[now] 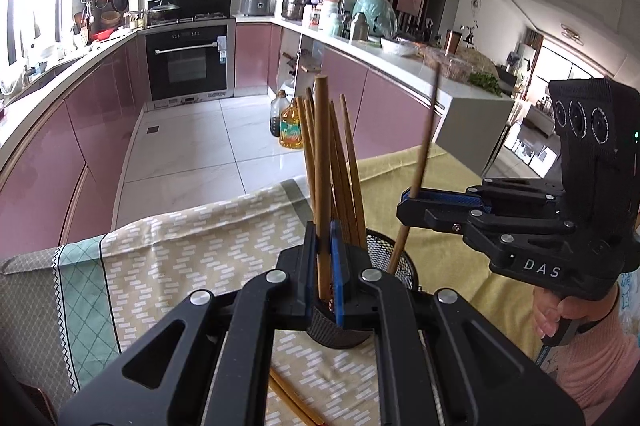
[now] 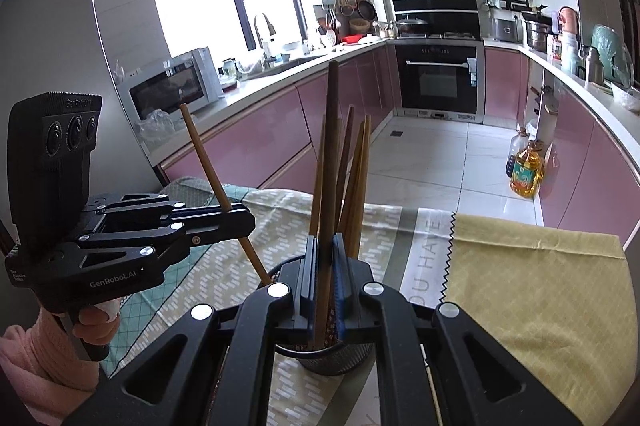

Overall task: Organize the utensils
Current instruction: 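Lift the chopstick with the right gripper and insert it into the mesh holder, then open the right gripper and move it back over the remaining chopsticks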

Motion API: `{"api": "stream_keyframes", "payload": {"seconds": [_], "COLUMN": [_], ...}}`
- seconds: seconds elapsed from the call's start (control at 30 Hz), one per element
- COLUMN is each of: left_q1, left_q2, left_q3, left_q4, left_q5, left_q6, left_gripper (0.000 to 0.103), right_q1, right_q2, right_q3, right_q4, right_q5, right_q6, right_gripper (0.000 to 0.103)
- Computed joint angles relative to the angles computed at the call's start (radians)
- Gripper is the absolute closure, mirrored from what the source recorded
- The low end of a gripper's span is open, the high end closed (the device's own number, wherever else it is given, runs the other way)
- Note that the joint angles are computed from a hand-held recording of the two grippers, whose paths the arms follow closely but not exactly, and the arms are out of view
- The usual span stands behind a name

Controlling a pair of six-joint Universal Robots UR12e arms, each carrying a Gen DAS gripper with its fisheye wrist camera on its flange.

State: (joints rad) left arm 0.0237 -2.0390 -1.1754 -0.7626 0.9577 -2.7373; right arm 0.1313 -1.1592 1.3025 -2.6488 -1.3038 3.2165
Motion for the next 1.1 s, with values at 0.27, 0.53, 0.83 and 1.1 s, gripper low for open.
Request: {"api": "stream_keyframes", "payload": {"seconds": [0.27,0.53,0.83,1.1], "left_q1": [-0.013,-0.019,-0.009,0.005], "left_q2": [-0.026,-0.039,-0.032,-0.007], "left_q3": [0.031,0.042,0.020,-0.028], "left_q4": [-0.024,-0.041,-0.009,0.069], "left_q5": [0.040,0.047,0.035,0.024], "left_q6": [0.001,-0.010,-0.039,-0.071], "left_gripper": [0.095,0.095,0.090,0.085], "right_q1": [-0.002,-0.004,-0.007,0.002], "right_q2": [0.018,0.010,-0.009,-0.023], "right_q3": [-0.017,0.001,0.037,0.064], "right_q4": [0.038,0.010,-0.035,-0.053], "right_q5": [0.003,0.016,0.041,0.065], "right_q6": [0.018,0.035,0.042,0.037], "right_gripper": [0.095,0.095,0.083,0.076]}}
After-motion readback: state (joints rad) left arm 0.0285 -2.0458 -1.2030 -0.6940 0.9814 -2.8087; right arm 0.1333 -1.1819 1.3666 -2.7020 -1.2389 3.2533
